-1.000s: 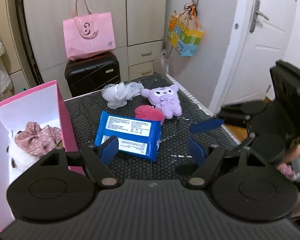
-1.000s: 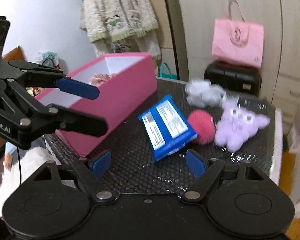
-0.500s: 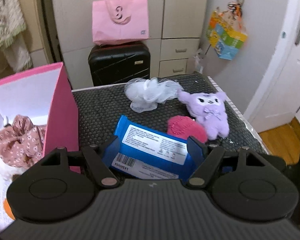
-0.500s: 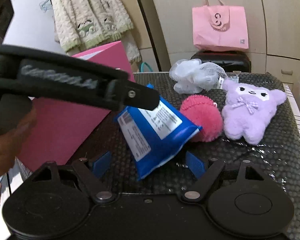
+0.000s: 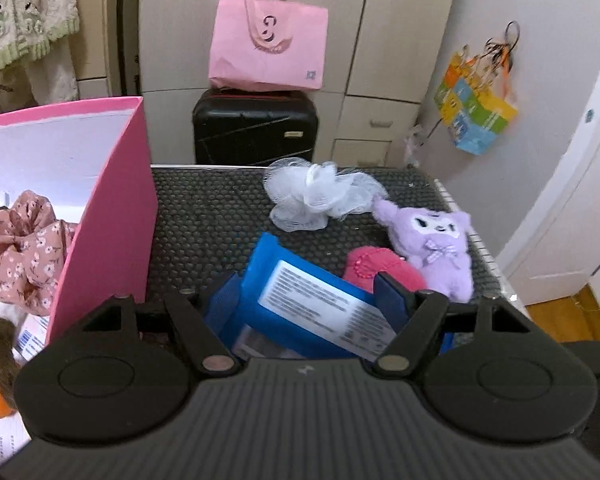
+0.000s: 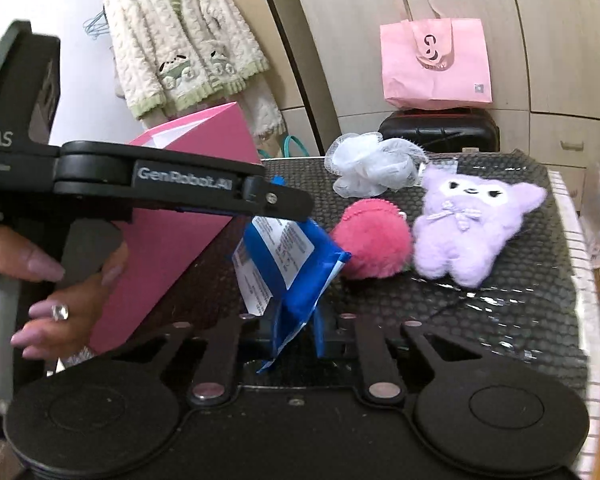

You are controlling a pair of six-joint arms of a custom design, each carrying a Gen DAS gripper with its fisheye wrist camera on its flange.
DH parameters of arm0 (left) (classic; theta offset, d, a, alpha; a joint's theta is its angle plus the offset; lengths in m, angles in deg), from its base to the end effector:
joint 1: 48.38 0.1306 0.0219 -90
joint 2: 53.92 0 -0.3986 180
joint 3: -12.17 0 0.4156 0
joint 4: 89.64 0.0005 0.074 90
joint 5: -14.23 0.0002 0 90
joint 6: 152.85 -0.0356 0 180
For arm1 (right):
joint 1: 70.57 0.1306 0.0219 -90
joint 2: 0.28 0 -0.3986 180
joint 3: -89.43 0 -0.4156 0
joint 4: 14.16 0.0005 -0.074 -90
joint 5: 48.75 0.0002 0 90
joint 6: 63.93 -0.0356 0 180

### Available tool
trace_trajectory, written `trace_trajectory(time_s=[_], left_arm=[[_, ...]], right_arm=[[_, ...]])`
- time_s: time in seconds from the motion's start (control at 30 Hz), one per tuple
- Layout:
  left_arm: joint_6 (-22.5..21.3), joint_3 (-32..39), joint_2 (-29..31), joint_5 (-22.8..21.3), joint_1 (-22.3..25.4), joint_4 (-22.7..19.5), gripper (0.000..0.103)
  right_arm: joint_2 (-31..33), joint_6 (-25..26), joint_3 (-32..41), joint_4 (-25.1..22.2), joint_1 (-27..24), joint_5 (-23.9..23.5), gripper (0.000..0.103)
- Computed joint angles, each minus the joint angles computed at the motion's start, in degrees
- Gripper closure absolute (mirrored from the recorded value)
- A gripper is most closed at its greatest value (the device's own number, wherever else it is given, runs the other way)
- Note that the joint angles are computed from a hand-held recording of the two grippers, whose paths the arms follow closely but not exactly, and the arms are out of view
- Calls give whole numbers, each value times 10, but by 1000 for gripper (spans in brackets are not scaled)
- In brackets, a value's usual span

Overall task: Organize soft objects
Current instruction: 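Grasp the blue wipes packet with both tools and lift it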

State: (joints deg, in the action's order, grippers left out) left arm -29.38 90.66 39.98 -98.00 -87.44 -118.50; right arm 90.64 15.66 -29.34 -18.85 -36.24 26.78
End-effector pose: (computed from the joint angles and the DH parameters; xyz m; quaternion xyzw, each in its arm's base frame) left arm 0.4167 -0.3215 0.3430 -0.0307 0.9067 -0.0823 0.4125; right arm 0.3906 0.2769 0.2619 -0.2393 0.8462 0.2792 0.3856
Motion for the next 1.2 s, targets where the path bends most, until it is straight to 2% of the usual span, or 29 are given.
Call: trace_trajectory(time_s=[0.1, 0.2, 0.33, 0.57, 0.63, 0.7, 0.87, 1.03, 1.2], left_arm=[[-8, -8, -3, 15, 0, 15, 30], [-4, -8, 6, 20, -1, 18, 30], [6, -9, 20, 11, -4, 32, 29], [57, -22, 31, 60, 10, 75, 27], [58, -29, 26, 74, 11, 85, 31], [55, -37, 19, 84, 9, 88, 46], [37, -41, 6, 70, -7, 69, 58], [46, -55, -15, 97, -19, 59, 59], [42, -71, -40, 90, -38, 51, 59]], right_arm=[[-13, 7, -3, -30, -16, -16, 84], [-18, 8, -4, -39, -32, -18, 83], [-9, -13, -3, -32, -49, -24, 78], [1, -26, -9, -11, -46, -12, 73], [2, -32, -12, -4, -46, -17, 71], [4, -38, -13, 4, -47, -21, 70], [6, -35, -7, 3, -34, 10, 64], [-10, -17, -12, -7, -18, 53, 50], [-35, 1, -21, -29, -1, 78, 42]])
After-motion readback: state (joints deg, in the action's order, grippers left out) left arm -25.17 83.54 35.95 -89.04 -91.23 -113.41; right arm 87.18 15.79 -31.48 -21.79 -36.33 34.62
